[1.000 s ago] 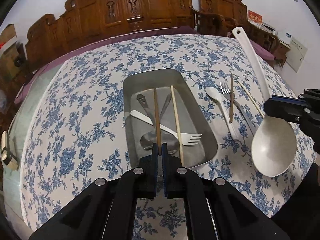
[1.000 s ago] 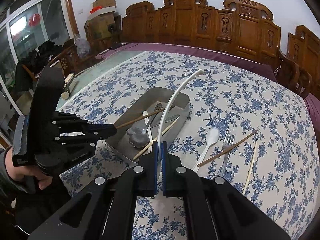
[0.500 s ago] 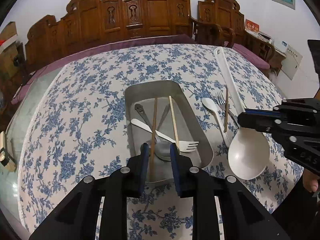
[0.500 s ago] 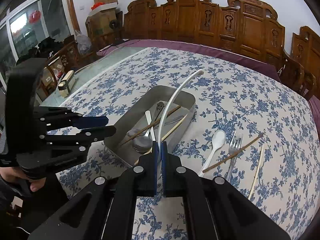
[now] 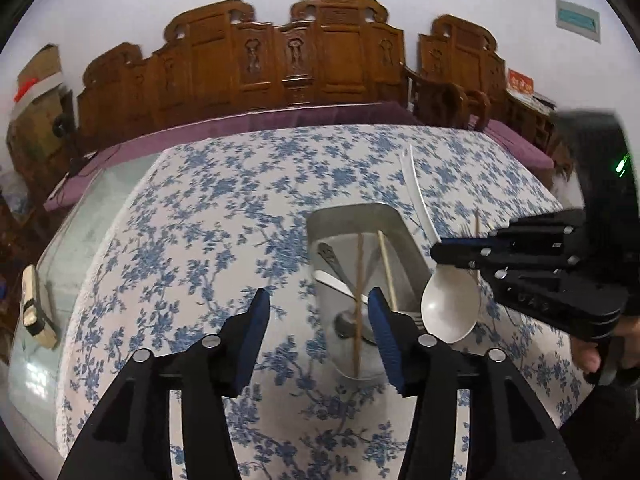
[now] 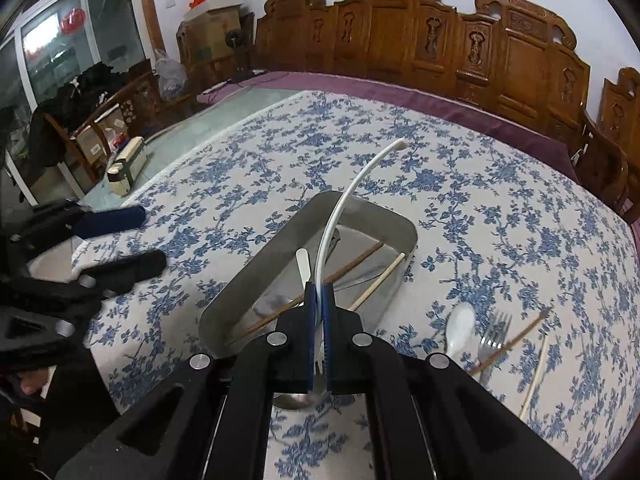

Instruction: Organize utensils

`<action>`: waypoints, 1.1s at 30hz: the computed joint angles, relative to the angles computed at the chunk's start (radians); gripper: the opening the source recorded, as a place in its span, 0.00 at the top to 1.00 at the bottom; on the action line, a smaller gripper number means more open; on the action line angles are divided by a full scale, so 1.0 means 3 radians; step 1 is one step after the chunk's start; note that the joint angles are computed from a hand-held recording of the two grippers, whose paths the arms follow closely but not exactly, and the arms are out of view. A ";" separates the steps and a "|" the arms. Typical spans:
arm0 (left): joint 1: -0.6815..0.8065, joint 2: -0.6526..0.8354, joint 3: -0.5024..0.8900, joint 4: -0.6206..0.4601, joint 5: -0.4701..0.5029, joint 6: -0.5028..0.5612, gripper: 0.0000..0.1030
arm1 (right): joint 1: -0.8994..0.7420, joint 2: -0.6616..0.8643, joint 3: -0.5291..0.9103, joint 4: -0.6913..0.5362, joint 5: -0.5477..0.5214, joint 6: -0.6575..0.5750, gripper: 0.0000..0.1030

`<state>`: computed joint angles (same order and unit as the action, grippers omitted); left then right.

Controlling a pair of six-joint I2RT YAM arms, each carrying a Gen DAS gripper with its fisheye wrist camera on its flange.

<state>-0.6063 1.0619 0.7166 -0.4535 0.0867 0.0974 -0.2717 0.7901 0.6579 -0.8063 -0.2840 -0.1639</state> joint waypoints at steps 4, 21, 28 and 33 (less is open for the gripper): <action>0.0241 0.0075 0.0022 0.0046 0.0111 0.0038 0.34 | 0.0141 0.0245 -0.0084 0.0280 0.0123 0.0126 0.96; 0.0545 0.0173 -0.0037 0.0223 0.0268 0.0063 0.11 | 0.0573 0.0705 -0.0276 0.0738 0.0288 0.0387 0.96; 0.0545 0.0159 -0.0047 0.0235 0.0255 0.0050 0.10 | 0.0512 0.0625 -0.0320 0.0740 0.0232 0.0353 0.95; 0.0550 0.0157 -0.0050 0.0236 0.0264 0.0053 0.10 | 0.0470 0.0527 -0.0326 0.0740 0.0150 0.0335 0.93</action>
